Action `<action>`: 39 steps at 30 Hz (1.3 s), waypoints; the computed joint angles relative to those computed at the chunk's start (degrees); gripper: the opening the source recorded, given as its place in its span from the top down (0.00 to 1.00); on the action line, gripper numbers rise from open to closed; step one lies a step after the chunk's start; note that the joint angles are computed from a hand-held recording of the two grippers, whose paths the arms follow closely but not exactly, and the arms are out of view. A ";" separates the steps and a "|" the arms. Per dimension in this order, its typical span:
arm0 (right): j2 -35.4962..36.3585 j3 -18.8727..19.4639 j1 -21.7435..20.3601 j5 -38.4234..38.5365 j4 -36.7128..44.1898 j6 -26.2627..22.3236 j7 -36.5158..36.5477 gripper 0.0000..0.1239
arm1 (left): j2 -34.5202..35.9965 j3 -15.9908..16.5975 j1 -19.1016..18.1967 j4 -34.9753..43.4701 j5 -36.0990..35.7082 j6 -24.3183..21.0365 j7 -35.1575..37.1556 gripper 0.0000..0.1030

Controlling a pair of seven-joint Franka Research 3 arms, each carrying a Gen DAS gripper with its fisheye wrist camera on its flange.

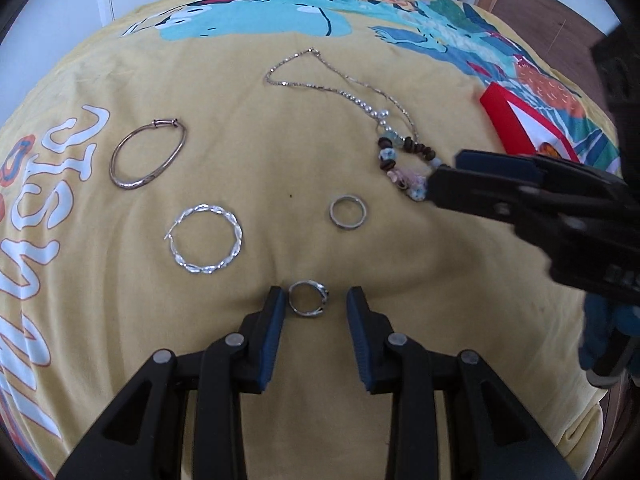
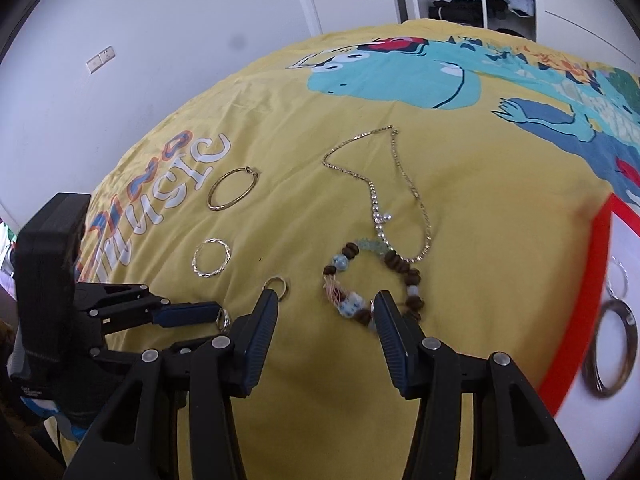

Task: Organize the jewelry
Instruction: 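Grasp the small silver ring with the left tool while the right tool grasps the beaded bracelet, then carry the silver ring and beaded bracelet over the red box with both tools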

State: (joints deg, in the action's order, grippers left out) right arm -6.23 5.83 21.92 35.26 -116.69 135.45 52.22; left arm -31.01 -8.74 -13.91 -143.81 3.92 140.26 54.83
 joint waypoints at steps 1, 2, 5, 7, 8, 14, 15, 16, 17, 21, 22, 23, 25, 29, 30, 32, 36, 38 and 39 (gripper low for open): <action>0.86 0.11 0.06 -0.49 0.64 -0.10 0.00 0.61 | -0.05 -0.03 0.14 -0.09 0.20 0.16 -0.07 0.77; 1.77 0.28 0.11 -1.17 1.29 -0.16 0.18 0.61 | -0.31 -0.04 0.28 -0.39 0.40 0.30 -0.16 0.79; 4.41 0.60 0.10 -2.92 3.17 -1.24 1.06 0.64 | -1.11 0.77 0.01 -1.39 -0.37 1.29 0.16 0.81; 5.53 0.82 0.06 -4.36 3.71 -1.72 1.82 0.65 | -1.43 0.53 0.16 -1.49 0.07 1.18 0.36 0.81; 5.92 0.95 0.09 -5.05 3.75 -1.58 2.19 0.66 | -1.57 0.42 0.19 -1.51 0.17 1.11 0.29 0.81; 5.68 1.04 -0.01 -6.22 3.28 -1.75 2.92 0.85 | -2.76 0.13 0.12 -1.65 0.21 0.51 -0.58 0.81; 5.36 1.04 -0.04 -6.34 3.10 -1.96 3.12 0.86 | -3.31 0.04 0.07 -1.70 0.23 0.11 -0.82 0.81; 5.16 1.02 -0.06 -6.18 2.90 -1.96 3.22 0.86 | -3.73 -0.03 0.04 -1.77 0.31 -0.20 -1.03 0.81; 4.56 0.92 -0.14 -5.62 2.47 -2.38 3.54 0.86 | -4.14 -0.11 0.02 -1.76 0.40 -0.56 -1.26 0.81; 1.00 0.61 -0.23 -4.47 -0.67 -2.80 4.25 0.86 | -6.63 -0.50 -0.37 -2.07 0.62 -2.66 -2.32 0.81; 0.08 0.49 -0.20 -3.95 -1.33 -3.11 4.43 0.86 | -7.01 -0.57 -0.45 -2.06 0.63 -2.96 -2.66 0.81; -1.29 0.29 -0.20 -3.33 -2.35 -3.59 4.52 0.86 | -7.56 -0.63 -0.58 -2.10 0.59 -3.33 -3.02 0.81; -3.46 -0.12 -0.20 -2.38 -3.90 -4.47 4.70 0.86 | -8.97 -0.81 -0.79 -2.12 0.73 -4.42 -3.64 0.81; -9.15 -1.23 -0.10 1.14 -7.54 -6.61 5.77 0.86 | -11.92 -1.44 -1.28 -1.83 1.29 -6.68 -4.98 0.81; -10.48 -1.36 -0.05 1.67 -8.34 -6.85 6.19 0.86 | -12.55 -1.59 -1.44 -1.73 1.48 -7.14 -5.25 0.81; -13.14 -1.67 -0.04 2.19 -9.72 -7.31 6.75 0.86 | -14.20 -1.83 -1.83 -1.54 1.80 -8.24 -5.72 0.81; -18.40 -1.80 0.36 2.23 -11.67 -8.14 7.74 0.86 | -17.38 -2.47 -2.59 -1.08 2.40 -10.55 -6.87 0.81; -20.55 -1.90 0.53 2.07 -12.22 -8.29 8.20 0.86 | -18.64 -2.87 -2.89 -0.60 2.83 -11.59 -7.38 0.81; -21.69 -1.83 0.65 1.95 -12.51 -8.29 8.53 0.86 | -19.46 -3.13 -3.08 -0.46 3.02 -12.15 -7.72 0.81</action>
